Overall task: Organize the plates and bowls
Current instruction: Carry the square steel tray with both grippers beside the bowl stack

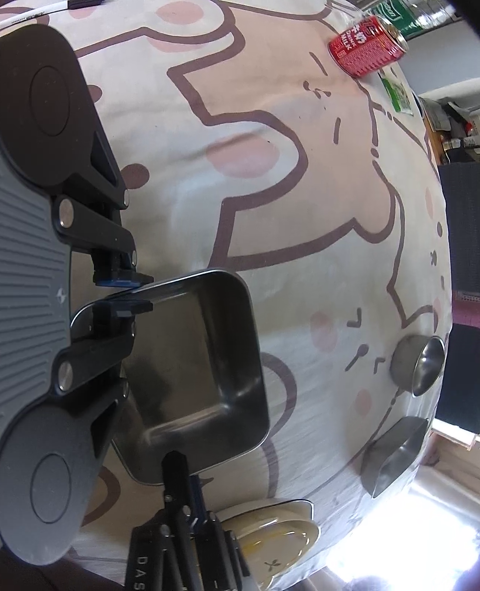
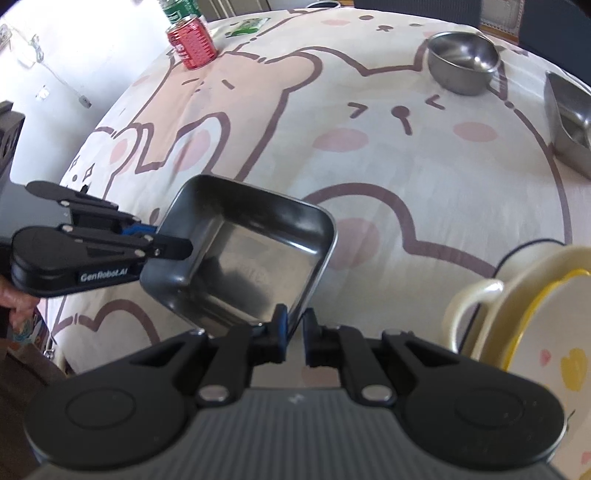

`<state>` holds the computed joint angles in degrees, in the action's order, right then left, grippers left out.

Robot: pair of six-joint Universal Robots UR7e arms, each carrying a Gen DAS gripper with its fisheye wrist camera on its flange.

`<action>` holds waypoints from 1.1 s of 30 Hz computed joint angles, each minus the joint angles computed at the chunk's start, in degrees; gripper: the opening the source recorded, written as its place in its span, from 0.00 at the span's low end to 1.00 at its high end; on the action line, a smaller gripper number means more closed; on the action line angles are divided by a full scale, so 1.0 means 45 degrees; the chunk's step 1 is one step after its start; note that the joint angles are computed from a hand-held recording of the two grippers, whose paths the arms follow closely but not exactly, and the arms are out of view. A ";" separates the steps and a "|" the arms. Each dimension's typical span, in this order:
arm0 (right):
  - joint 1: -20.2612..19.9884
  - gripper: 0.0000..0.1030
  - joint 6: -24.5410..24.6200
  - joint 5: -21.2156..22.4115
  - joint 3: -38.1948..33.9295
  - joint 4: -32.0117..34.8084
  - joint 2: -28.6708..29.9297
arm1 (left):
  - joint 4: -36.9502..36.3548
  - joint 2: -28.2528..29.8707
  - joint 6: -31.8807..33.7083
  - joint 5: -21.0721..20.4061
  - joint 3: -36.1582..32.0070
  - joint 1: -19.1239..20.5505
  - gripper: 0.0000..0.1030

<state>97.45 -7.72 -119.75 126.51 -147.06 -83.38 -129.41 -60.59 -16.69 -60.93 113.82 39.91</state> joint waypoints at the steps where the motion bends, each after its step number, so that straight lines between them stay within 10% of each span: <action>1: -0.0024 0.10 0.0049 0.0030 0.0021 -0.0028 -0.0033 | 0.0018 0.0003 -0.0029 0.0005 -0.0011 0.0001 0.08; 33: -0.0029 0.13 0.0672 0.0160 0.0127 -0.0880 0.0001 | -0.0775 -0.0326 -0.0331 0.0390 0.0141 -0.0015 0.10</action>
